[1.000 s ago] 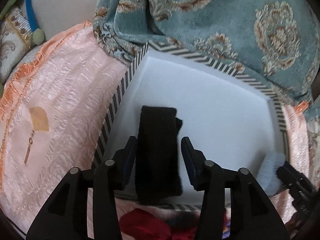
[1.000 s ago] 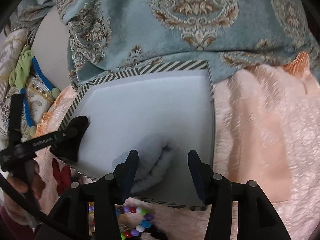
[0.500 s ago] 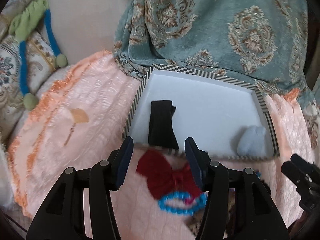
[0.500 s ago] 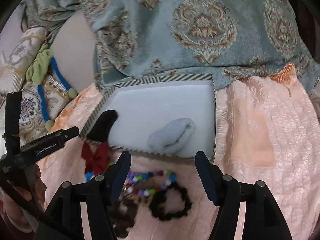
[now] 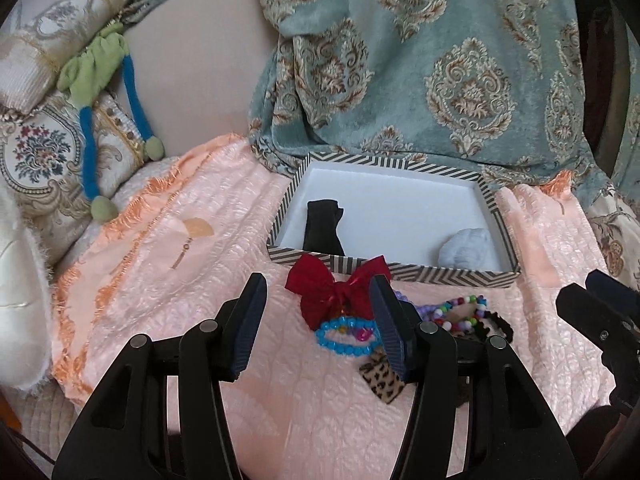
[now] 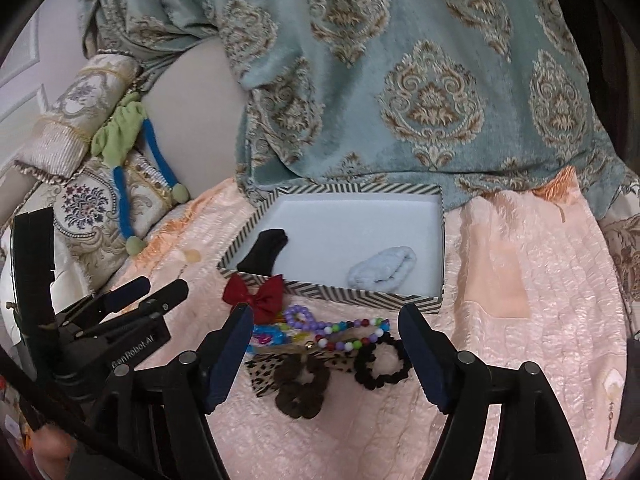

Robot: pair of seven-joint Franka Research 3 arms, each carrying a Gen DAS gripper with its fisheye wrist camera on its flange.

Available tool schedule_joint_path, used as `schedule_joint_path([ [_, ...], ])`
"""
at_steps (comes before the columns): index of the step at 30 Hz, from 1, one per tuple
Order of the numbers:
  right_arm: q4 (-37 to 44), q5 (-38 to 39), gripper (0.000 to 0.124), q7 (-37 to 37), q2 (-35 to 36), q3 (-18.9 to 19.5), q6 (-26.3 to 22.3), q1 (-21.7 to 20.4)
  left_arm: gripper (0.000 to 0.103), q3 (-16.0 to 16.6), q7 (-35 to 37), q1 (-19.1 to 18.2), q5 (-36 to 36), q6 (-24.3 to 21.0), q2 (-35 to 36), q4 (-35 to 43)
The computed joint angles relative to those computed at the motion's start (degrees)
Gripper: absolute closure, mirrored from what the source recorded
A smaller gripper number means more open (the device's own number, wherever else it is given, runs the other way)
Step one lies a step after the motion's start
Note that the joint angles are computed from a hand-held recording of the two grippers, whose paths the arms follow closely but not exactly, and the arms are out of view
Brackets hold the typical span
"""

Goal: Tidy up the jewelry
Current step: 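Raise both tools out of the box back over the jewelry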

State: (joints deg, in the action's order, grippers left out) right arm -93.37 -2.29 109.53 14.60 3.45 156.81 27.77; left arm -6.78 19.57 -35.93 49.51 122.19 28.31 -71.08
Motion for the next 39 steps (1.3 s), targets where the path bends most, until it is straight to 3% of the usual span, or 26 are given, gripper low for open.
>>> schedule_joint_path([
  [18,-7.01,-5.59,0.050,4.74,-7.14,0.93,3.56,-0.16,0.050,-2.89,-7.33,-0.58,6.56,-1.60,-7.62,-8.94],
  [31,-9.27,-5.07,0.050,5.65,-8.56,1.68,4.66,-1.75,0.050,-4.69,-12.82,3.75,4.26,1.45,-12.93,-16.17],
  [39,-8.92,-3.49,0.050,4.32,-7.92,1.93,4.27,-1.94,0.050,-5.35,-13.10,4.86,3.34,1.47,-12.62,-16.56],
])
